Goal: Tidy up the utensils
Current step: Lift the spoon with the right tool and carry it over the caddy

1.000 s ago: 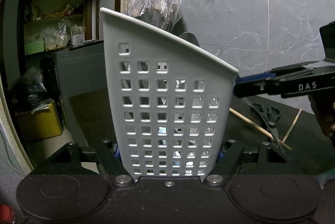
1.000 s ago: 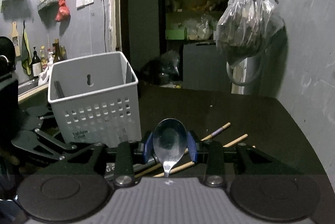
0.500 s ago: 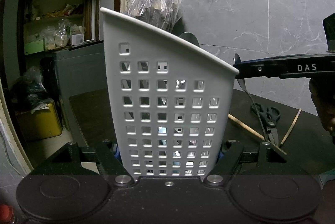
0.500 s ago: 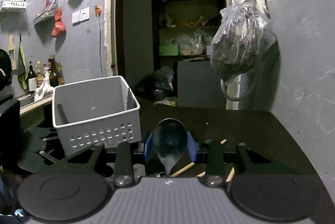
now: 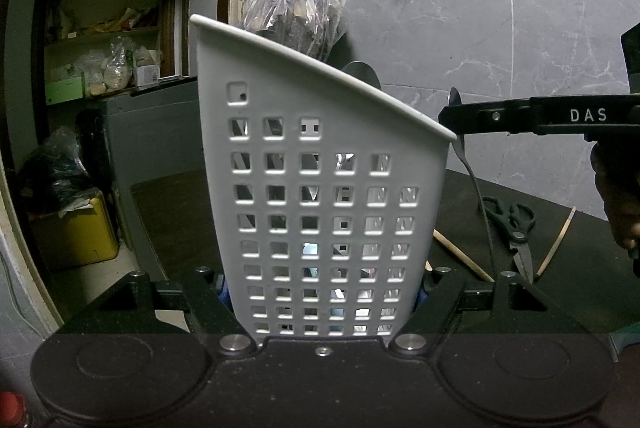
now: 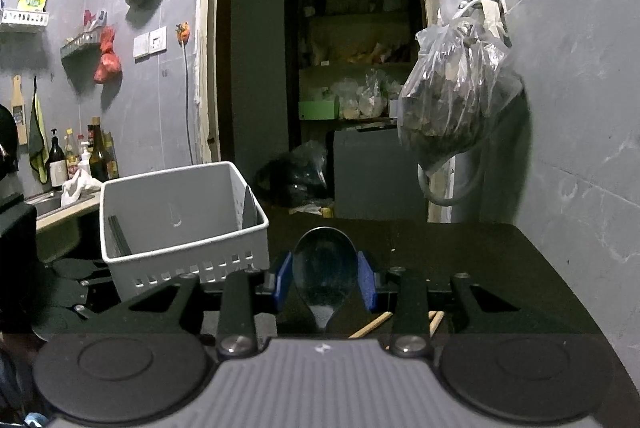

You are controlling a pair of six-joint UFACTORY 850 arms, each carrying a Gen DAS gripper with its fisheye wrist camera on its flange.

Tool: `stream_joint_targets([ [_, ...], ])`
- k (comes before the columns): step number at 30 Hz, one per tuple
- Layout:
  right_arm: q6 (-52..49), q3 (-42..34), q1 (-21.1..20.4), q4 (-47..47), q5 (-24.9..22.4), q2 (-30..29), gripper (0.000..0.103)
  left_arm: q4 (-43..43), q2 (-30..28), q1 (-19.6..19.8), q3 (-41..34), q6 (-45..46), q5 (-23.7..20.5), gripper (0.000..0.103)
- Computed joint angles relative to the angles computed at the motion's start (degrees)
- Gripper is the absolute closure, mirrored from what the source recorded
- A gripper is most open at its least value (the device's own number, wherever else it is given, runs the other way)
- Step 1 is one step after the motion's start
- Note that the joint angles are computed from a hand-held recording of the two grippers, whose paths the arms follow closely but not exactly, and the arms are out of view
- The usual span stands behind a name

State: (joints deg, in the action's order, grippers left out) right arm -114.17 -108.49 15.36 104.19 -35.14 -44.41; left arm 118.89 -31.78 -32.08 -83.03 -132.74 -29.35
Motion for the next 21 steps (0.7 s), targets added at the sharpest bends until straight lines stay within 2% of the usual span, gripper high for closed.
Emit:
stream_joint_targets([
  [21,-7.37,3.24,-0.31,10.04,-2.99,1.97,0.064,-0.23,-0.05,-0.05,-0.09,0.15,-0.02,0.027],
])
